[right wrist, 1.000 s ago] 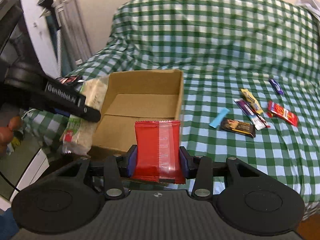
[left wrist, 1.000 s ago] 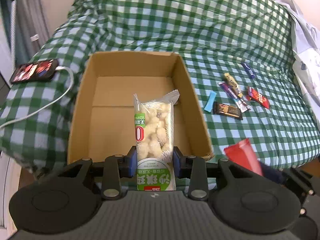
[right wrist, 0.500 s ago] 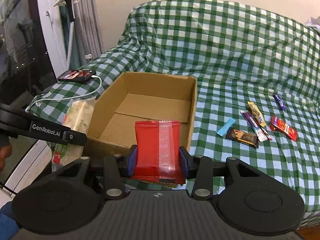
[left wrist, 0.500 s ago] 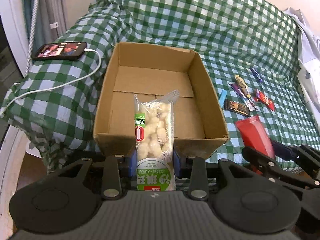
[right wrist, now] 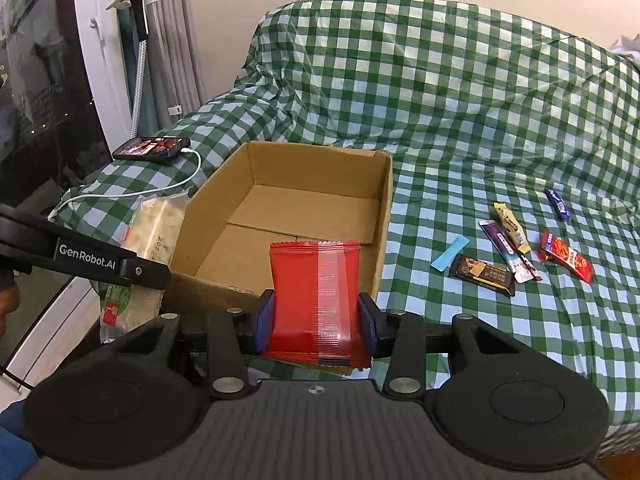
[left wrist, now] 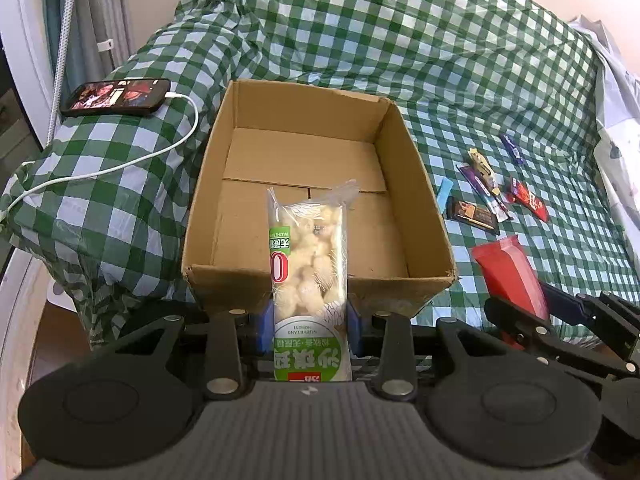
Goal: Organize snacks
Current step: 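Carry the peanut bag and red packet with both tools over the cardboard box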
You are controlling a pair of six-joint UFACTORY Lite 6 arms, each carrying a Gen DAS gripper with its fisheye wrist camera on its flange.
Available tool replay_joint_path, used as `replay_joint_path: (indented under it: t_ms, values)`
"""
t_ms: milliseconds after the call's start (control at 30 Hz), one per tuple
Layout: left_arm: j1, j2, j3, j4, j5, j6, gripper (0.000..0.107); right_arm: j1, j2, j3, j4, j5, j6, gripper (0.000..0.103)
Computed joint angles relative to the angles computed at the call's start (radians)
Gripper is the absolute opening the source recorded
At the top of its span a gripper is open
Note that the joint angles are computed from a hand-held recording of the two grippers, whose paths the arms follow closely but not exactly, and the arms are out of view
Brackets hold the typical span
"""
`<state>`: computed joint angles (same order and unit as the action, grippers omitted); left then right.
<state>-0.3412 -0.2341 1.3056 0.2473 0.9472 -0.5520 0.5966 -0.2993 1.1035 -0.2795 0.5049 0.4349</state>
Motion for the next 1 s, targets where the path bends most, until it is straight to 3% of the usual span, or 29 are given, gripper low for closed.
replay_joint_path:
  t_ms: [1000]
  values:
    - [0.155,0.158,0.094,-0.095,-0.077,0.119,0.040,-0.020,0.184,0.144,0.006,-0.002,-0.021,0.045]
